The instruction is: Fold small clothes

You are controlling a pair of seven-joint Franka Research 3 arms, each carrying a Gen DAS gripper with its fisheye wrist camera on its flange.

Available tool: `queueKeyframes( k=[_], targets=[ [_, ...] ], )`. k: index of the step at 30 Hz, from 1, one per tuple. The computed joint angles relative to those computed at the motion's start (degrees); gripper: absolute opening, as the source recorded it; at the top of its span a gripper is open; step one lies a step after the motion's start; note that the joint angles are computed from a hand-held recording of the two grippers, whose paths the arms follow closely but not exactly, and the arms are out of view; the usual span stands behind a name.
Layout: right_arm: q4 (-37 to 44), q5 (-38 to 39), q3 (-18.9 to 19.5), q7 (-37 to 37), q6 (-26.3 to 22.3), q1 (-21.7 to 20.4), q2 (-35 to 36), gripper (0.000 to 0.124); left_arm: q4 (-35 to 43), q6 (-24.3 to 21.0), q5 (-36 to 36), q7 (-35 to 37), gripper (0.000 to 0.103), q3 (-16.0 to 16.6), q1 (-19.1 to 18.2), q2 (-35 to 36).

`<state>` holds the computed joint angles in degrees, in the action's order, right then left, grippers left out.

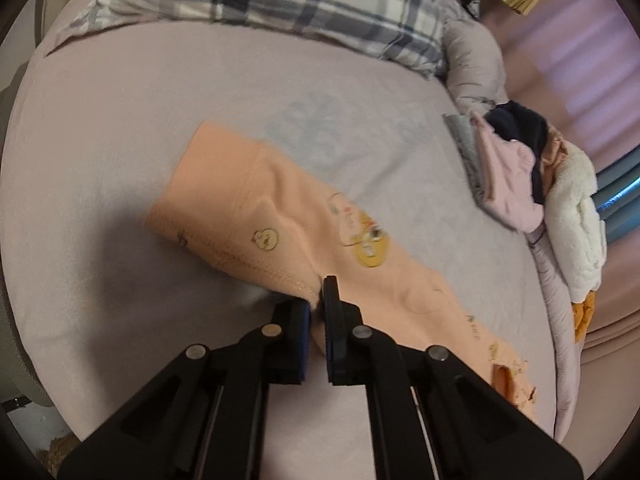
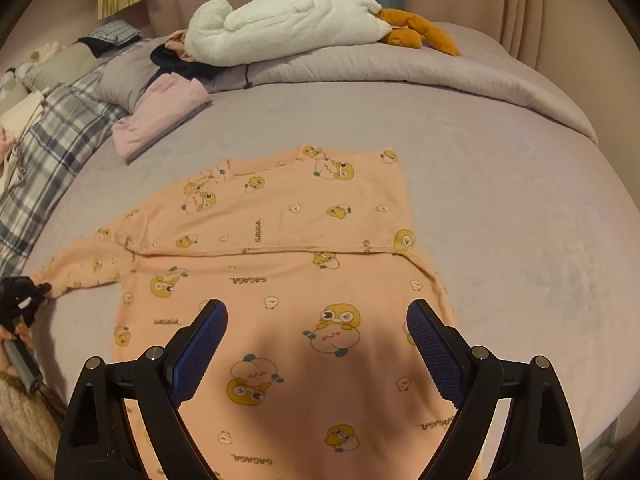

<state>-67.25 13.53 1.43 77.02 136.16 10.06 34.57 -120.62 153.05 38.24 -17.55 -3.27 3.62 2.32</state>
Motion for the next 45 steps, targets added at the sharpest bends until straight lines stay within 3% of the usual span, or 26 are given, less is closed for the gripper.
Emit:
queueKeyframes(
  k=[7,15,22,28,31,33,36,38,42,45],
  targets=[
    [-1.92,1.16,0.42,-1.13,1.2,-0.57,-1.32,0.091,4.96,-1.03,5.15,-0.06,0.004,-0.66,-1.1,0.35],
    [-3.13,2.61,0.55,-1.63,2.16,-1.16,-2.07,0.091,14.55,0.24,5.4,8.61,0.004,-1.39,-4.2,5.89],
    [-4.74,3.45,0.64,-2.05,3.06,-1.43,-3.14,0.091,22.78,1.99,-5.26,26.03,0.004,-3.07,-7.13,14.31],
    [-6.08,3.65,0.43,-1.93,3.83,-1.64,-4.04,0.091,27.0,1.84,-18.38,39.48,0.005,-5.75,-6.79,20.74],
    [-6.57,3.73,0.25,-1.51,3.94,-1.79,-4.3,0.091,28.47,-0.6,-22.01,43.03,0.006,-5.53,-7.68,22.53],
    [-6.52,3.5,0.07,-1.06,3.89,-1.75,-4.2,0.091,27.5,0.05,-24.24,44.27,0.008,-5.47,-7.69,22.45],
    [-6.46,3.37,0.08,-0.71,3.65,-1.79,-4.15,0.091,24.0,4.12,-27.5,46.11,0.025,-6.09,-7.04,20.55],
    [-6.46,3.38,0.21,-0.9,3.45,-1.84,-4.2,0.091,22.14,5.49,-29.96,47.61,0.053,-6.74,-6.5,19.19],
    [-5.89,2.78,0.26,-1.28,3.09,-1.44,-3.93,0.091,16.32,7.65,-25.97,43.31,0.059,-3.15,-9.23,13.75],
    [-4.38,2.18,0.47,-1.84,2.38,-0.88,-3.06,0.091,13.48,5.76,-20.32,38.0,0.062,-0.91,-10.65,10.04]
  ],
)
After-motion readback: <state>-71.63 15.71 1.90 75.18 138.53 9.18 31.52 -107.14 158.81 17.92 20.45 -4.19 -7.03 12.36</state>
